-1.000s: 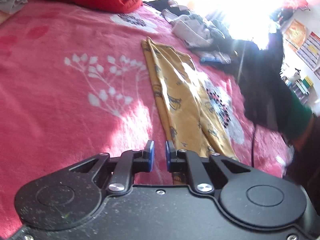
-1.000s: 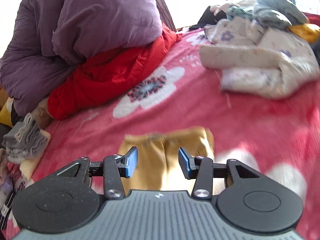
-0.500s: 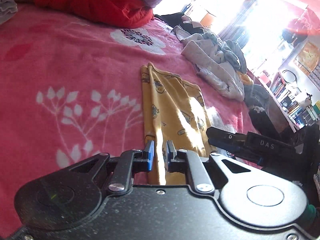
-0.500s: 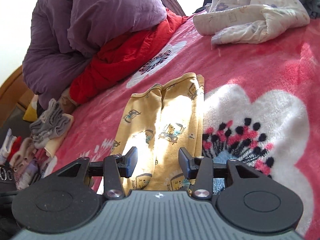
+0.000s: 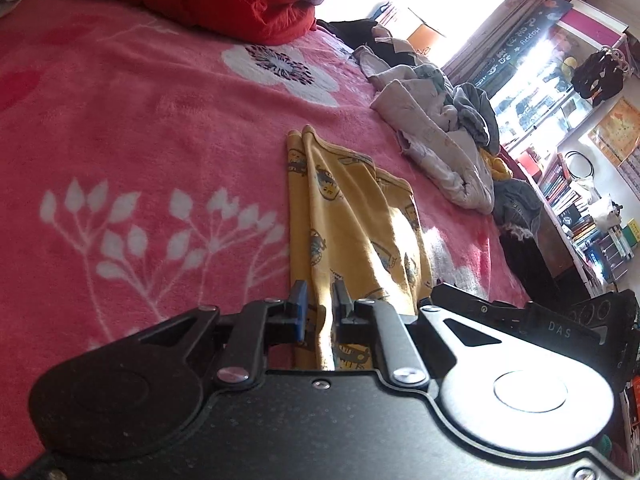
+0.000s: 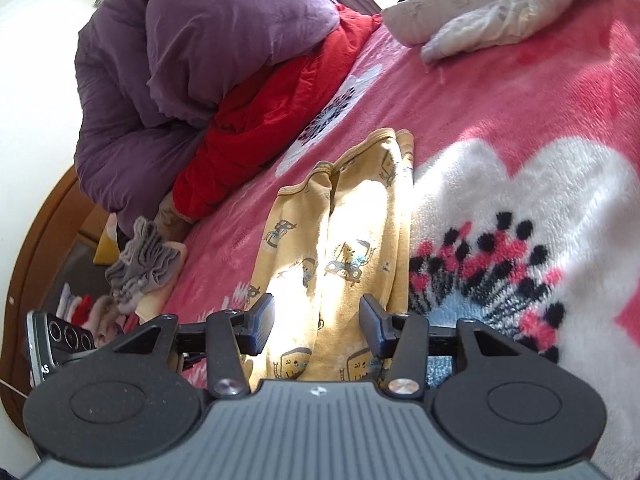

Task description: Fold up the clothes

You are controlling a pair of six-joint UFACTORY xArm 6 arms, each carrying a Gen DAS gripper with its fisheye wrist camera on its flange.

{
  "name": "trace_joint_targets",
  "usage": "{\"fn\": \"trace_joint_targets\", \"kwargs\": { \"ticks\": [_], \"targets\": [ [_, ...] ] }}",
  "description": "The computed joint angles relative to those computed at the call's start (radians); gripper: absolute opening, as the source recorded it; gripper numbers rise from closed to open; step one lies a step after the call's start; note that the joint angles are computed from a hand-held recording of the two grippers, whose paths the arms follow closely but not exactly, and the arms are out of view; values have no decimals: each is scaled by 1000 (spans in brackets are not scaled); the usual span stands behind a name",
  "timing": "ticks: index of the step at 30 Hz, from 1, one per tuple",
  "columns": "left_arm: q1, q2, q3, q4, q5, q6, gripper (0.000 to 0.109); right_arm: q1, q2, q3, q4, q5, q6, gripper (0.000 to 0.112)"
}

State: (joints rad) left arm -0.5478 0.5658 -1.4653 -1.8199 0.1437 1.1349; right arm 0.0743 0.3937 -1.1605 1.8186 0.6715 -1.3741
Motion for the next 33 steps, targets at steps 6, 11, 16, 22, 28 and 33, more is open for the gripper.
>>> {"fn": "trace_joint_targets", "kwargs": {
  "ticks": [6,11,16,22,28,33],
  "targets": [
    [3,2,-6,-42,7,50,8,38,-9,-6,-18,-58,-78,43],
    [3,10,-7,7,11,6,8,42,-5,-6,-26,-64,-73,32],
    [5,12,-6,14,9,-1,8,38,1,-11,-49,-45,-43,21],
    [-3,26,-14,50,-12,-33,8,38,10,-14,-17,-36,-60,17],
    [-2,28,-25,-44,-41,45,2,41,2,-9,27,-69,-112,3],
    [-5,35,-23,20,-43,-12,2,55,11,-18,2,-127,-94,3]
  ]
}}
